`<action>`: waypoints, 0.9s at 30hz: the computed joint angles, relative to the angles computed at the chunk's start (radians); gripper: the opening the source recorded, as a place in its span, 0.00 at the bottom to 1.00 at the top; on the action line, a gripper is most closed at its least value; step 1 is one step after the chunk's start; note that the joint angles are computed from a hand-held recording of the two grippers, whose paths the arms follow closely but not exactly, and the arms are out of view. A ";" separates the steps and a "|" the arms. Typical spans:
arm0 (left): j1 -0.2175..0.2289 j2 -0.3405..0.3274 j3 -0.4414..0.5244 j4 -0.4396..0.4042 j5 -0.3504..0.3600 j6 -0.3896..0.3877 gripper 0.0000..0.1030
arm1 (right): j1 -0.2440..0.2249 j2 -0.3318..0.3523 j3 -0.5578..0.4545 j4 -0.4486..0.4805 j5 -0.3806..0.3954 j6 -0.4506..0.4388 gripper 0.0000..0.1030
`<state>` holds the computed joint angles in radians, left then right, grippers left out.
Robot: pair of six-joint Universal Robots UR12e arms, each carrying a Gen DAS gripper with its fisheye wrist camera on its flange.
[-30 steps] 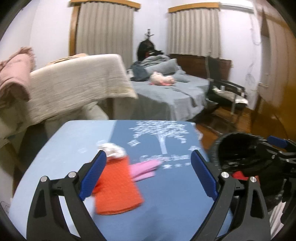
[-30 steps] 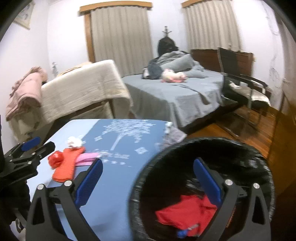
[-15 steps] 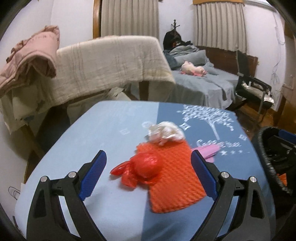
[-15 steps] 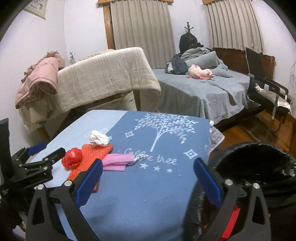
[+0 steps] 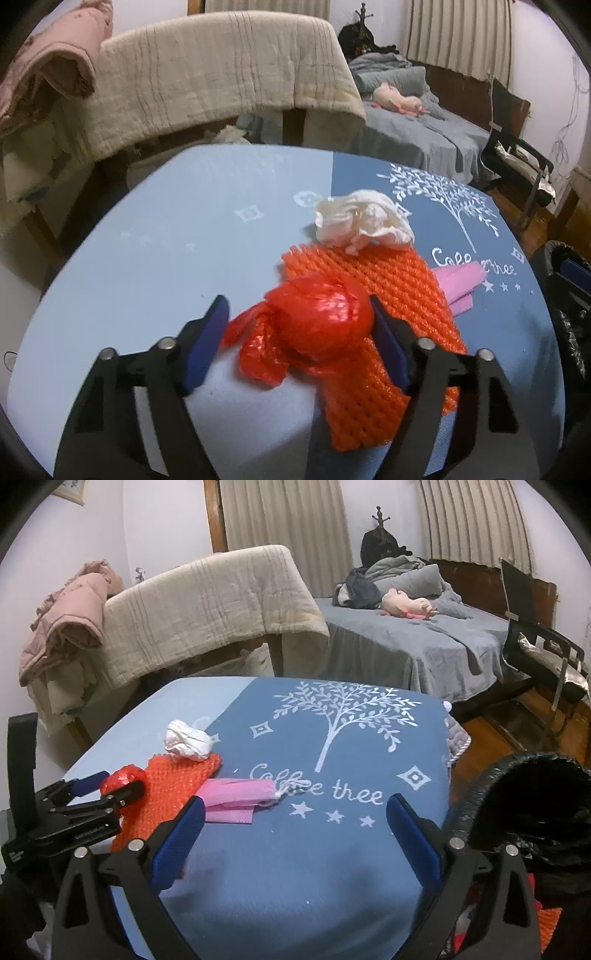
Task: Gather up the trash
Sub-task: 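Return to the table and grasp the red plastic bag with the left gripper, then grasp the white tissue with the right gripper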
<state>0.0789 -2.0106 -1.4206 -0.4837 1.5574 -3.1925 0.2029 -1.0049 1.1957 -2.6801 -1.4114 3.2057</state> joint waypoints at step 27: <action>0.037 -0.005 0.017 0.096 0.017 -0.016 0.40 | 0.043 0.135 -0.231 0.069 0.054 -0.009 0.94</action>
